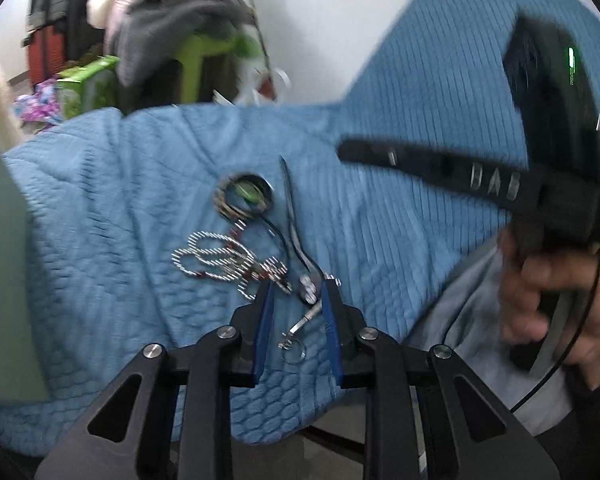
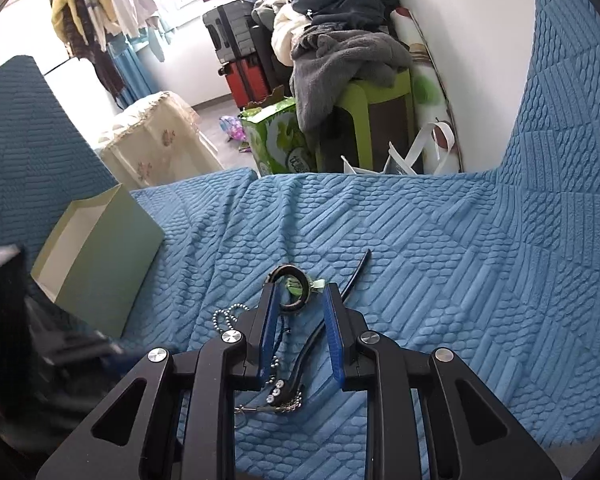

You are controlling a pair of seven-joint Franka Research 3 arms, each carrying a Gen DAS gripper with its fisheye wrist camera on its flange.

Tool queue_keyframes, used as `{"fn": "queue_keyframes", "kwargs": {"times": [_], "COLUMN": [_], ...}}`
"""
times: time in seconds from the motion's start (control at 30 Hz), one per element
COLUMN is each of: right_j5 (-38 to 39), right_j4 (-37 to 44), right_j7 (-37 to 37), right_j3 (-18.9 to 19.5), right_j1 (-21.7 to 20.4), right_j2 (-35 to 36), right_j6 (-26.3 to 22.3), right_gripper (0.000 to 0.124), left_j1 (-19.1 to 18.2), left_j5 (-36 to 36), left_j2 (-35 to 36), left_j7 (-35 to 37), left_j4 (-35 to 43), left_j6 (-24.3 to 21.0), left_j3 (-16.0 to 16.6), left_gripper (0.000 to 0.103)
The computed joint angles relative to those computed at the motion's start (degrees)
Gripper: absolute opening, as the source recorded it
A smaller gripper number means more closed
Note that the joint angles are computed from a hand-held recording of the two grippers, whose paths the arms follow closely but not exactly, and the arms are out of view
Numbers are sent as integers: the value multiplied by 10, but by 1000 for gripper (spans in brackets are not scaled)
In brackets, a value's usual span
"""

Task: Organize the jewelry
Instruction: 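Move both tools back over the remaining jewelry pile, then grasp a silver charm with the left tool while the right tool grasps the patterned ring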

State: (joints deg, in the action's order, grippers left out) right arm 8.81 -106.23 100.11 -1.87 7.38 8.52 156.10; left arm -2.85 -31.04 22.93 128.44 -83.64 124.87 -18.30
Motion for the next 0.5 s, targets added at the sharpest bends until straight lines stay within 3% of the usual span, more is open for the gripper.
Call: {"fn": "queue_keyframes", "kwargs": {"times": [0.1,0.33,0.5], "right_j5": [-49,1,54], "right_j4": [10,1,32], "right_j7": [37,8,-38], "right_j3": [-12,0,8], "right_j1": [8,-8,-19], "right_j2": [6,4,30], "right_j6": [-33,-25,-45], "right_gripper": [20,20,20], "left_j1": [-11,-30,-46], "left_j5": [30,78,116], "left_j2": [5,5,-3], "left_j7": [20,53,85], "left_j4": [-3,-19,-44], "left_j6": [-9,-8,30], "left_j3": [-1,-3,-4], "left_gripper": [25,20,12]}}
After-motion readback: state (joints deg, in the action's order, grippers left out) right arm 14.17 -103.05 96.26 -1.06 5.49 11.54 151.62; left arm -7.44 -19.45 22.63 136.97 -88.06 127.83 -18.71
